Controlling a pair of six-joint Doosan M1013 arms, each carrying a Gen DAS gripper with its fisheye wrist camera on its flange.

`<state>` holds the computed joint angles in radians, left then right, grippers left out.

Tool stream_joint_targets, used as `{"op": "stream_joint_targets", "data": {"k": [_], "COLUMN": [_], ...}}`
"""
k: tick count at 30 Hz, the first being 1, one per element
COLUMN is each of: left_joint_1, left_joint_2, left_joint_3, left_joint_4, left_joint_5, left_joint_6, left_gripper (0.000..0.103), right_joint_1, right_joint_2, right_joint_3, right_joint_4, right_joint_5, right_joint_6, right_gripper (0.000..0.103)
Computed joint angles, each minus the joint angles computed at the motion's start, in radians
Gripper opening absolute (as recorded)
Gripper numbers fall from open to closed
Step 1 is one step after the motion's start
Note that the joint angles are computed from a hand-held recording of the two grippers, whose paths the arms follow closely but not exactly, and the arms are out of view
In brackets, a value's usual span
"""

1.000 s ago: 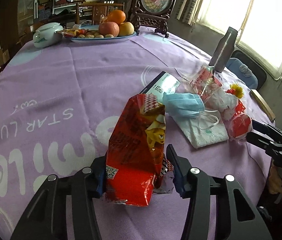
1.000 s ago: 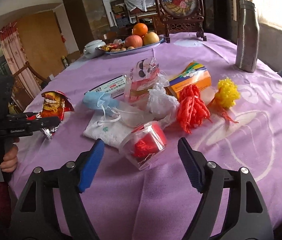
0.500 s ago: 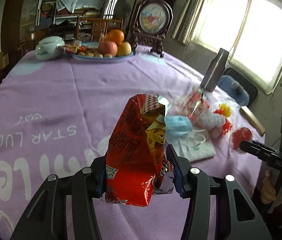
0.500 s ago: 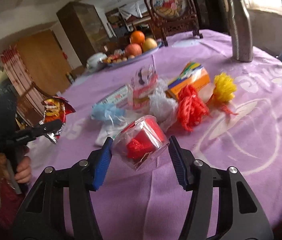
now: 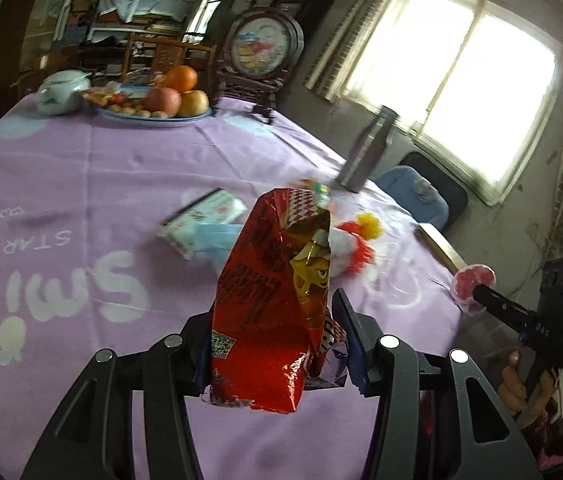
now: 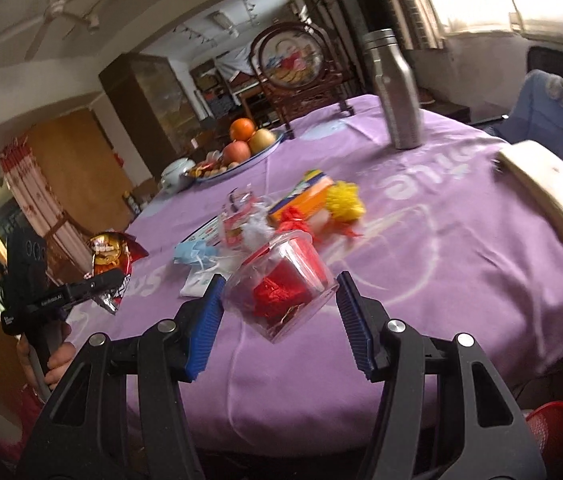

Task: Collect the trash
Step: 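Carry both items to the red basket while the right tool releases the clear cup into it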

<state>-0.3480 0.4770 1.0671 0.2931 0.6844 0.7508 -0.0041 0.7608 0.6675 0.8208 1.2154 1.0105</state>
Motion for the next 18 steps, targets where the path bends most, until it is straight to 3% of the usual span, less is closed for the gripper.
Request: {"op": "stream_joint_targets", "data": {"k": [10, 18], "left_joint_1": [-0.054, -0.099], "left_joint_2": [0.073, 0.190], "left_joint_3": [-0.127, -0.313], "left_joint_4": [-0.115, -0.276], "left_joint_5": [0.023, 0.117], "left_joint_6": [0.167, 0.390], "left_gripper": [0.051, 0.051], "right_joint_1": [-0.114, -0.196], "right_joint_2": [-0.055, -0.075], "right_joint_3": [0.101, 0.222], "right_joint_4": [-0.061, -0.347], "right_joint_5": [-0.090, -0.163], "right_joint_6": [0.048, 0.192], "right_gripper": [0.056, 0.056]}}
